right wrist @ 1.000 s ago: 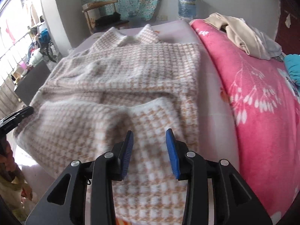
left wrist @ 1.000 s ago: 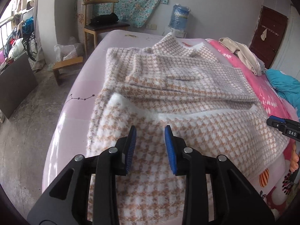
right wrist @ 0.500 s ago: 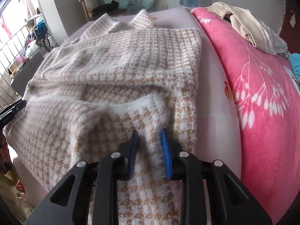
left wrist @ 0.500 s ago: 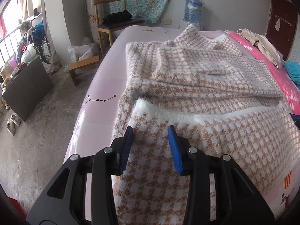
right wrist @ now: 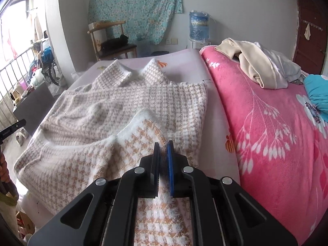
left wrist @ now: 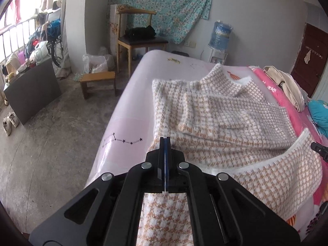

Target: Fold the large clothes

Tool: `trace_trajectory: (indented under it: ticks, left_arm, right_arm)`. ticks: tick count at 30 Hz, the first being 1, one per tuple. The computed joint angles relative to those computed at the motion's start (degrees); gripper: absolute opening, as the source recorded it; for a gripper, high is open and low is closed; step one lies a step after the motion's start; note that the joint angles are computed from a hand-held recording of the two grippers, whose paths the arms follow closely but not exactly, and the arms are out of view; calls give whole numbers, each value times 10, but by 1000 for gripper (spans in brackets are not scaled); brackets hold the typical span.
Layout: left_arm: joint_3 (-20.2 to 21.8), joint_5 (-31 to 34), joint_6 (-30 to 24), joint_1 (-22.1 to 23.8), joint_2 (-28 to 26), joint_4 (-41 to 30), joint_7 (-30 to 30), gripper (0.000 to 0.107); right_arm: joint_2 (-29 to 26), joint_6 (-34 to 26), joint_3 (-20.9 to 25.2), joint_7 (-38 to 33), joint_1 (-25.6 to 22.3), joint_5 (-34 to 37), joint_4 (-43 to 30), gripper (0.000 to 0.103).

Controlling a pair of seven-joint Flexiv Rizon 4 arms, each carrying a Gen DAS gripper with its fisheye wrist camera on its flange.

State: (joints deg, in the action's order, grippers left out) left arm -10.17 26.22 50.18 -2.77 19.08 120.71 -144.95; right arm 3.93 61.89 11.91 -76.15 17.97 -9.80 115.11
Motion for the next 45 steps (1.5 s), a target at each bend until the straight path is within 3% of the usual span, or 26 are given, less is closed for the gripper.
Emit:
trace_trajectory:
  ticks: [1, 3, 4, 15, 16, 18, 20, 24, 27, 31, 35, 36, 41, 43, 45]
  left_arm:
    - [11, -21, 5, -9, -5, 8, 16, 9]
    - [21, -50, 4, -22, -13, 20, 42, 42]
    - [19, -54, -1, -24, -17, 23, 49, 43]
    - [17, -29, -17, -36, -59, 7, 63, 42]
    - [17, -27, -17, -37, -59, 6, 59, 39]
    - [18, -26, -8, -41, -57, 7, 54, 13]
    - [9, -3, -4, -38, -44, 2, 28, 10]
    - [-22, 71, -8, -15, -13, -26, -25, 10]
    - [-29, 88, -19, -4, -30, -49, -26, 10]
    - [-10, 71, -31, -15, -86, -54, -17, 10]
    - [18, 64, -6, -33, -93, -32, -41, 19]
    - [22, 62, -2, -36, -89, -30, -42, 20]
    - [12, 79, -16, -36, -50, -27, -58, 30]
    - [-2, 100, -4, -36, -27, -26, -70, 32]
    - [-3, 95, 46, -45, -18, -19, -54, 32]
  right_arm:
    - [-2, -4, 0, 5, -1, -7, 3, 7]
    - [-6, -20, -2, -2, -1, 8, 4, 7]
    - [-6, -27, -3, -7, 0, 21, 4, 7]
    - [-12, -51, -3, -25, -1, 57, 0, 8]
    - [-12, -52, -3, -25, -1, 58, 1, 8]
    - [-10, -45, -2, -21, -1, 52, 7, 8]
    - [-3, -28, -1, -14, -3, 46, 10, 7]
    - [1, 16, -4, -1, -5, 35, 0, 7]
    - [-18, 25, -5, 15, -6, 9, -8, 7]
    - [-59, -10, -9, 4, -5, 27, -16, 7]
    - [-56, -3, -7, -12, -9, 44, -9, 11]
    - [-54, -6, -6, -23, -10, 55, -12, 12]
    - [-13, 10, -6, -12, -16, 54, -3, 45]
    - [11, 18, -5, -52, -8, 100, -2, 45]
    - [27, -3, -7, -125, 16, 177, -15, 45]
